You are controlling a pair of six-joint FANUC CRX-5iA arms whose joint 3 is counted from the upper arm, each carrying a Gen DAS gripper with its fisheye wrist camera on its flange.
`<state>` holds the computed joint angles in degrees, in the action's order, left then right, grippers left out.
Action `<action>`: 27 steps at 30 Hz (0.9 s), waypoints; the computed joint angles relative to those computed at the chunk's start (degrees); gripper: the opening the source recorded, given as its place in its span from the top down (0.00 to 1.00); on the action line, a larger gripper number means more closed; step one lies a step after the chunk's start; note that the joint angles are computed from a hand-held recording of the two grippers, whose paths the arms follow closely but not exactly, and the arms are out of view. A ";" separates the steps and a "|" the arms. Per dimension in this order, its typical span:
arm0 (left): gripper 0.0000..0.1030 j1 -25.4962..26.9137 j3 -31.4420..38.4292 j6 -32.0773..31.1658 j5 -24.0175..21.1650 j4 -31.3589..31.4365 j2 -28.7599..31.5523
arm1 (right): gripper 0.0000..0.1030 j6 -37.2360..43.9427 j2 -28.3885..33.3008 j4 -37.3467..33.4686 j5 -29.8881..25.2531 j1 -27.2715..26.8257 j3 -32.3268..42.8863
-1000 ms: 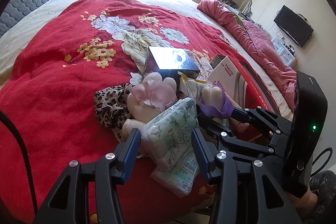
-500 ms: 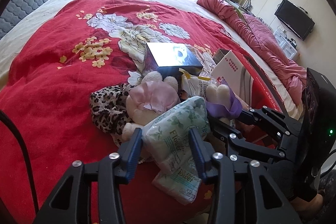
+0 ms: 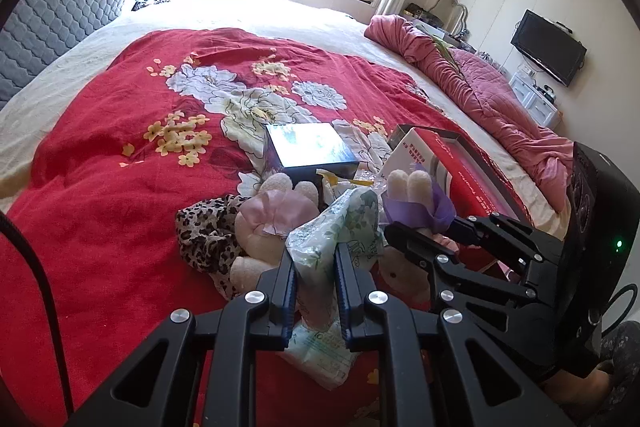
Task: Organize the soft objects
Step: 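Carry the bunny with the right tool while the left tool carries the wipes pack over the pink tray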
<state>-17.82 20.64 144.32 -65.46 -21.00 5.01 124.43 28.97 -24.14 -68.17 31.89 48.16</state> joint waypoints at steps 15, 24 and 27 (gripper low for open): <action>0.83 -5.47 17.20 -1.48 -10.79 -5.45 7.77 | 0.67 -2.19 -3.33 -11.92 -0.62 -8.06 2.26; 0.83 -6.07 32.18 -7.34 -13.89 -1.90 17.46 | 0.67 -6.45 -3.47 -13.44 1.01 -12.01 3.66; 0.83 -6.39 39.75 -10.18 -16.68 -1.38 22.21 | 0.67 -7.89 -3.34 -13.61 2.33 -13.29 4.04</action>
